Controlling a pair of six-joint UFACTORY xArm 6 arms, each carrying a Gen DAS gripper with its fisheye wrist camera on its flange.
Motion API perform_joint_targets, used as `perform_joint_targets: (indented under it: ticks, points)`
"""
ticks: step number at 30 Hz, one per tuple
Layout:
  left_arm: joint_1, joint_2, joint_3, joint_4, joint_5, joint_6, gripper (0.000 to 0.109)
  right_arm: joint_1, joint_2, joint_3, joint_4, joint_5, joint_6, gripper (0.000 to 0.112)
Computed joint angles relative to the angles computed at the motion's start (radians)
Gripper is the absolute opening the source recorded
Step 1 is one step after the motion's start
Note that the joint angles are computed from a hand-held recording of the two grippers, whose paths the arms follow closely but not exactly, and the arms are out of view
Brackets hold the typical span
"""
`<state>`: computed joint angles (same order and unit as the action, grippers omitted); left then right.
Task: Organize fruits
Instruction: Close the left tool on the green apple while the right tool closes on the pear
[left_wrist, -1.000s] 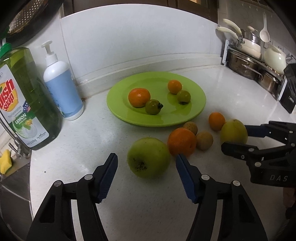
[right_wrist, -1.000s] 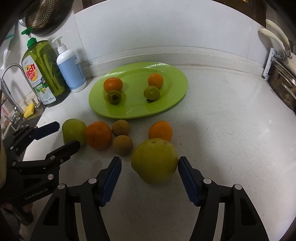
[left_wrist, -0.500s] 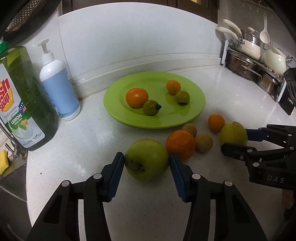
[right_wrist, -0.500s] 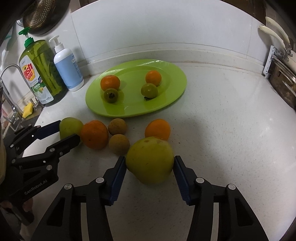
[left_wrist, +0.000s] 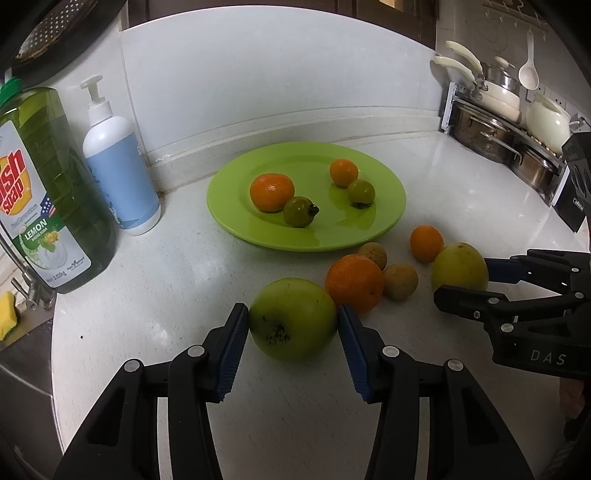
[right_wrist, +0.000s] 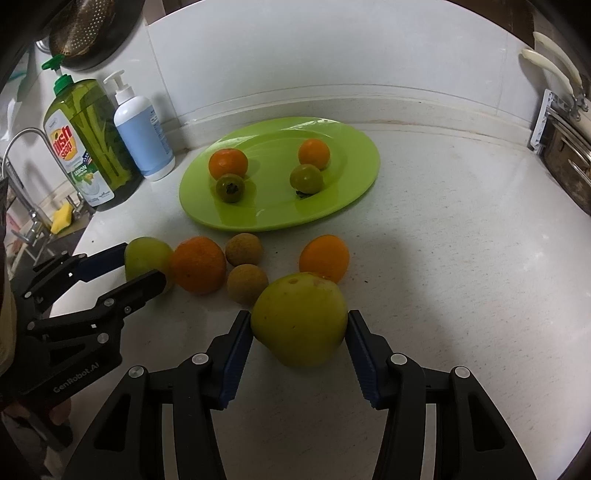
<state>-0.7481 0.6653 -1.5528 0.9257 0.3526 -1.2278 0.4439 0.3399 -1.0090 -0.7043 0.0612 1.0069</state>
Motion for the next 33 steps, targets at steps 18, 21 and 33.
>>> perform_joint_targets:
  ticks: [18,21,33]
  points:
    - [-0.026,-0.054,0.028,0.1,0.095,-0.094,0.035,0.007,-0.038,0.019,0.018,-0.018,-0.039,0.052]
    - [-0.028,-0.062,0.05,0.107,0.11,-0.12,0.048,0.016,-0.036,0.02,0.043,-0.021,-0.069,0.052]
    - [-0.012,-0.044,0.059,0.065,0.117,-0.105,0.051,0.038,-0.018,-0.008,0.052,-0.008,-0.107,0.052]
